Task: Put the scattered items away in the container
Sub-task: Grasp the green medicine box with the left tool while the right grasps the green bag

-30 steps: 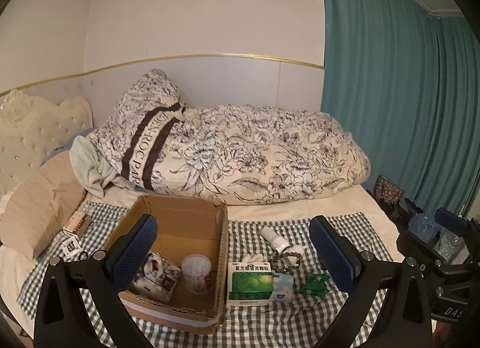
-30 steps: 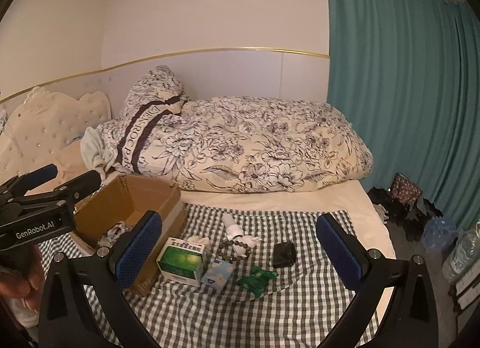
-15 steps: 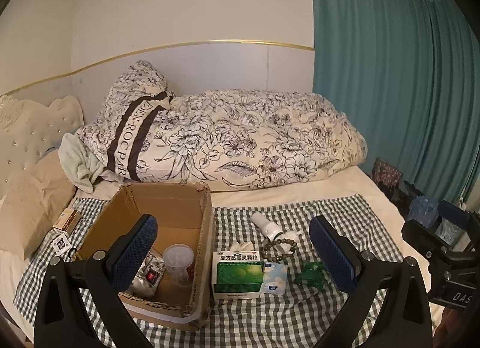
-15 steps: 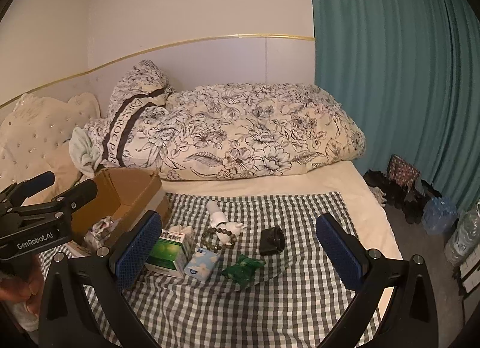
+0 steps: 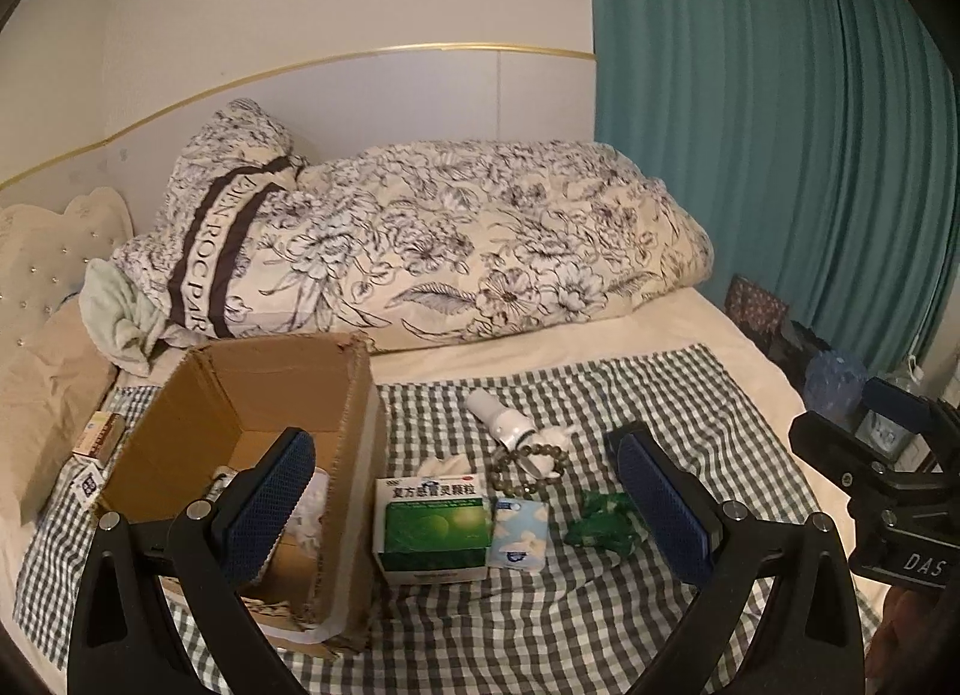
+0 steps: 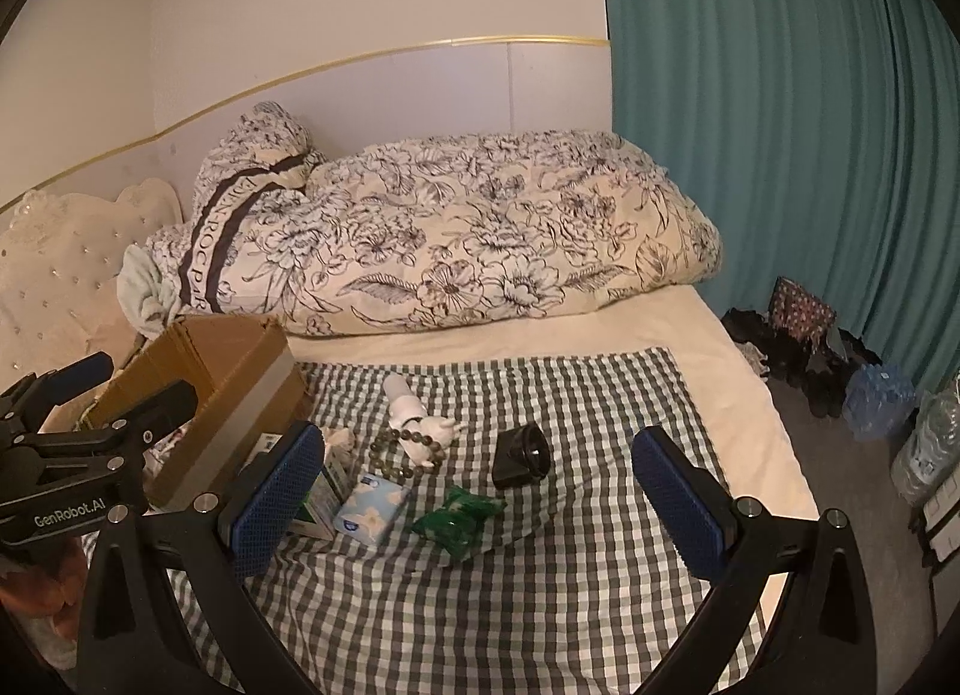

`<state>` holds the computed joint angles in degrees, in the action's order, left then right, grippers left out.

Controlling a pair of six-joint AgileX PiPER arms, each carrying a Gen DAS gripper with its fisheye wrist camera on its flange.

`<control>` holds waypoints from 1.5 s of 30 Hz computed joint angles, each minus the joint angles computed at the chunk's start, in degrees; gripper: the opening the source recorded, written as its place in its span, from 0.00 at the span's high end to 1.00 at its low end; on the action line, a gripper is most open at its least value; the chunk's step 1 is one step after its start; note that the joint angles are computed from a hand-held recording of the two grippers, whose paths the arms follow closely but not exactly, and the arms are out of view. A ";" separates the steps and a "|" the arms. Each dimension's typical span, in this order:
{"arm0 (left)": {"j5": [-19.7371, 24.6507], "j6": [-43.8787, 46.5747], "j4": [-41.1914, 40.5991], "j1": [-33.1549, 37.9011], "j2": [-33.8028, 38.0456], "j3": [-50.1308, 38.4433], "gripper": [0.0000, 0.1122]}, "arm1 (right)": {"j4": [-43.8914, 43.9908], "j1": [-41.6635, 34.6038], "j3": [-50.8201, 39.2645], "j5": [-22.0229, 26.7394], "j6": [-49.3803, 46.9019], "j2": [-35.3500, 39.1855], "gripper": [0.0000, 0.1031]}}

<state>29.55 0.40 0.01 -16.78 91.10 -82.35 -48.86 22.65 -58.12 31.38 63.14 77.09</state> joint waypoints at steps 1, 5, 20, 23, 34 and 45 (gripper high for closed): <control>-0.17 1.18 -1.11 -0.11 0.47 0.01 0.08 | -0.11 -0.36 0.35 -0.46 0.13 0.20 0.00; -1.65 4.24 -3.65 -0.55 1.61 0.83 0.08 | 0.13 -2.27 1.73 -2.67 0.06 1.41 0.00; -3.21 10.04 -13.85 0.32 9.98 1.37 0.08 | 5.47 -10.32 5.94 -14.21 -3.43 8.62 0.00; -3.35 8.90 -13.38 0.24 12.19 0.66 0.08 | 6.24 -11.10 5.90 -15.77 -4.26 10.57 0.00; -2.21 -10.07 4.91 -0.92 21.11 -4.30 0.08 | 9.38 -13.18 5.39 -21.12 -7.08 17.42 0.00; -3.10 -19.50 16.72 -2.43 26.59 -7.20 0.08 | 14.18 -14.42 2.91 -23.58 -13.59 24.50 0.00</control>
<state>26.45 -19.09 16.72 -19.21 117.69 -89.55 -34.67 8.23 -55.21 7.79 49.56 101.59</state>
